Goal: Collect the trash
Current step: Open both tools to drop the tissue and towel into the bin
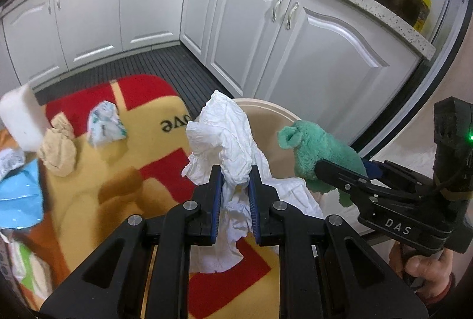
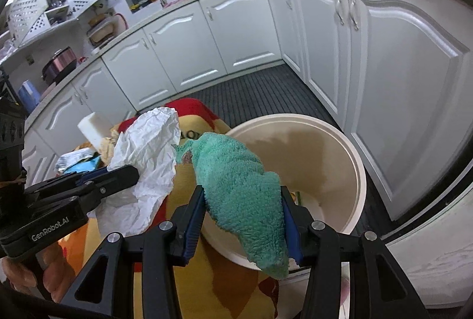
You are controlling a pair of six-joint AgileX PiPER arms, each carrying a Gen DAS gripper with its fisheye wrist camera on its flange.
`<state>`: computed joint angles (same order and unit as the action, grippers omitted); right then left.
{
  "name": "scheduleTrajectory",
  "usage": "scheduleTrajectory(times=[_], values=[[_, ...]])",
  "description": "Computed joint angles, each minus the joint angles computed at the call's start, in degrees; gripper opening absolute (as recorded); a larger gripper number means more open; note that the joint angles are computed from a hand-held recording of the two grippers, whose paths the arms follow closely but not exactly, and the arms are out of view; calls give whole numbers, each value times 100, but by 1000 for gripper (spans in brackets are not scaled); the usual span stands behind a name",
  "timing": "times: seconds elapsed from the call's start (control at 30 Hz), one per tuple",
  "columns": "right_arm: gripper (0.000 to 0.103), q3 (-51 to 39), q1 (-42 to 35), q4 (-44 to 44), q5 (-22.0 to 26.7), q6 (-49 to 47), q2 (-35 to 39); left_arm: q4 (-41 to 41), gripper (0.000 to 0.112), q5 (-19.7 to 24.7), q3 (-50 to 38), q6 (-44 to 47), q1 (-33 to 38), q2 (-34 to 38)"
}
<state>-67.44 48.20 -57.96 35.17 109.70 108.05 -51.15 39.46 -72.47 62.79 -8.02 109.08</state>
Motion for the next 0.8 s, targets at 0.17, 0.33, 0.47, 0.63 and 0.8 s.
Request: scheduleTrajectory(times=[0.17,0.33,0.47,0.63,0.8], values=[[54,-40,-48,119,230,-13,90,-61,20,125,-78,21,-46,206],[54,-77,-21,254,463,-135,116,84,28,223,-156,-257,-69,338],[54,-21,25,268,484,-104,47,-66,43,456,-173,-211,56,406],[54,89,14,311,357,57,-43,-283,51,510,-110,-123,106,343],[54,151,106,304,473,95,-153,-281,51,440,-16,-68,127,243]])
